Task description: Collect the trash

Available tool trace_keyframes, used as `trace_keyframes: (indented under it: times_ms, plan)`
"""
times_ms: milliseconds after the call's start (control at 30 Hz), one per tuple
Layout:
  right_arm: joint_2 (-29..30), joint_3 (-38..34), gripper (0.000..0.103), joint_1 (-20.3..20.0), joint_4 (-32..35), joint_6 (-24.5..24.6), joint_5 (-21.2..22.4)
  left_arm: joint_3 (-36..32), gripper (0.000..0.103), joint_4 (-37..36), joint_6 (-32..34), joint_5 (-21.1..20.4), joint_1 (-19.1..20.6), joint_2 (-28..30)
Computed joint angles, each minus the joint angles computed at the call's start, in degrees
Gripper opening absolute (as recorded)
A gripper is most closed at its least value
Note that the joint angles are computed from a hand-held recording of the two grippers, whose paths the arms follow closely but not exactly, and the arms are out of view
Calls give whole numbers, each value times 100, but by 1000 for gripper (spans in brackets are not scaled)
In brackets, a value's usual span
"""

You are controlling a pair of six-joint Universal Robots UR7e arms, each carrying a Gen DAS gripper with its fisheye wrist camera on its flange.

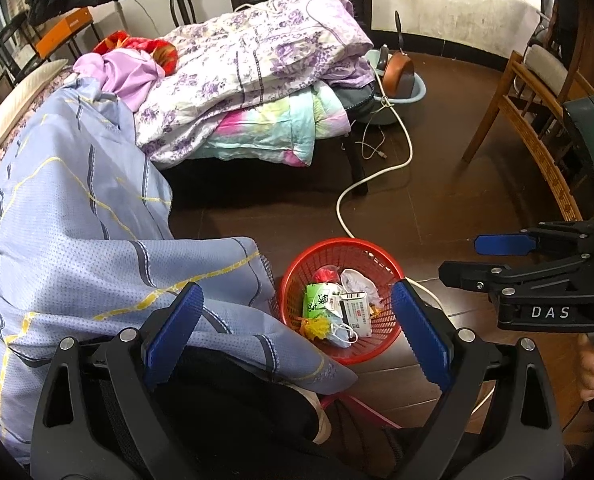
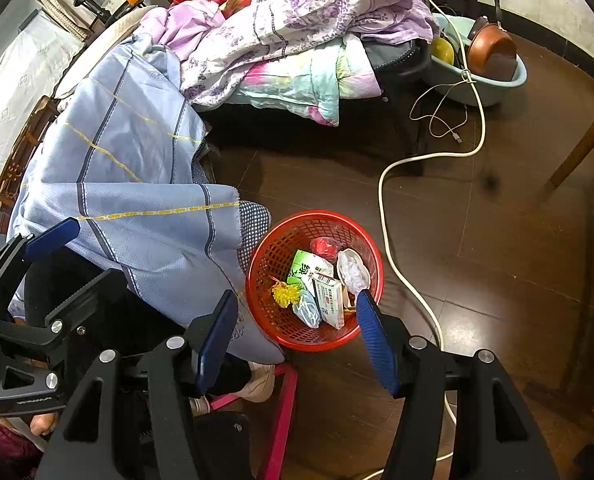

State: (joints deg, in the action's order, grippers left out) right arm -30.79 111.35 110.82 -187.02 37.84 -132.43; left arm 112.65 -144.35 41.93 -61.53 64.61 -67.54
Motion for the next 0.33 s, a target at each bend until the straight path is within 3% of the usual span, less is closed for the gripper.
trace_keyframes:
  times_ms: [333]
  plan:
    - [-15,6,61,-4,-12,-16,-8,119,91,-200,115,144,-46,-2]
